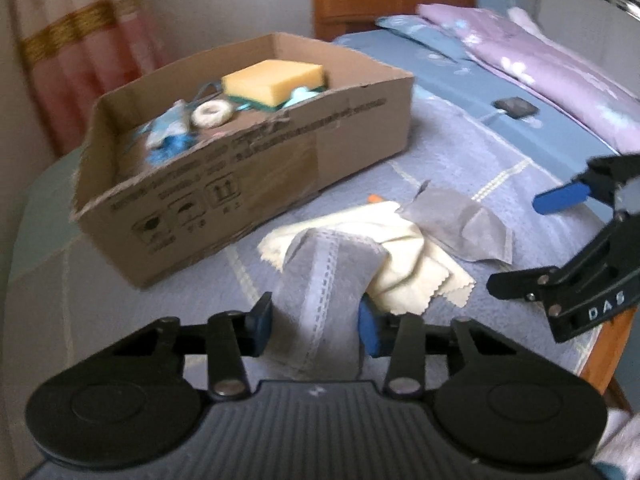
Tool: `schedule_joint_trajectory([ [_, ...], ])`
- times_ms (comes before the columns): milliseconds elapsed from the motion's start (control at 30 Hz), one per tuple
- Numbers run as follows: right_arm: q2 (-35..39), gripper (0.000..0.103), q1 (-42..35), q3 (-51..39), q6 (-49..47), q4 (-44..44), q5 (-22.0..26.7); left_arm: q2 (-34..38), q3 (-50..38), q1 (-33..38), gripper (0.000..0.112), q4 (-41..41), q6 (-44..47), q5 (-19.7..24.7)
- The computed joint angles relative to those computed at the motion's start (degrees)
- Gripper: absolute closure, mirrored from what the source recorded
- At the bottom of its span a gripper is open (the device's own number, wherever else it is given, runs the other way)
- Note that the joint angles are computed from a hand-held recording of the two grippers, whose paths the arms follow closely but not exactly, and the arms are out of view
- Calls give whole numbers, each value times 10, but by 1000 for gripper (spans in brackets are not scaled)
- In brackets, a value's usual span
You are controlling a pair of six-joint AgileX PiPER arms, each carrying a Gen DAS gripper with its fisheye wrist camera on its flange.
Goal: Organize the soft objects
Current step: 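Grasp the grey lace-edged pouch with the left tool while the right tool grasps the grey pouch, then lift both grey pouches and carry them toward the box with both tools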
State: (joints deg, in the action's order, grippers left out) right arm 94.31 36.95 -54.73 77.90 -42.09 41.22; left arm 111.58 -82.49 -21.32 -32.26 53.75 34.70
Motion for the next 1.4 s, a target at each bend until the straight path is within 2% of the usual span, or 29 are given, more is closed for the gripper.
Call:
schedule_joint_trajectory([
  [100, -9, 0, 12, 20, 38, -35, -8, -18, 26, -1, 72, 32, -80, -22],
  [200, -22, 0, 17, 35, 35, -45, -27, -22, 34, 7, 72, 22, -97, -23],
  [333, -63, 0, -10, 67, 31, -58, -121, -22, 32, 7, 72, 27, -107, -22],
  [433, -65, 0, -39, 74, 29, -87, -184, -21, 35, 4, 72, 27, -112, -29],
  [567, -41, 18, -84, 59, -81, -3, -245, -22, 38, 12, 70, 7, -97, -26],
  [700, -29, 26, -97, 54, -66, -32, -257, -20, 36, 16, 69, -1, -92, -22],
  [767, -30, 36, -101, 55, -45, -51, -259, -20, 38, 14, 69, 3, -92, -26],
  [800, -27, 39, -102, 54, -32, -61, -258, -20, 38, 13, 69, 4, -93, -27],
  [867, -27, 56, -96, 50, -24, -66, -237, -20, 39, 12, 69, 4, -92, -29],
  [933, -30, 60, -87, 49, -5, -80, -219, -21, 40, 12, 69, 6, -94, -29],
  [1000, -32, 62, -72, 51, 25, -106, -197, -21, 39, 12, 69, 7, -95, -29],
  [1167, -32, 65, 2, 43, 104, -180, -72, -20, 36, 9, 69, 19, -111, -28],
  [1233, -29, 65, 25, 39, 106, -192, -33, -18, 33, 8, 69, 25, -114, -27],
  [1333, -17, 64, 40, 30, 74, -174, -4, -17, 28, 8, 69, 28, -110, -20],
  [1400, -16, 63, 37, 32, 62, -166, -6, -13, 18, 10, 68, 32, -113, -7],
])
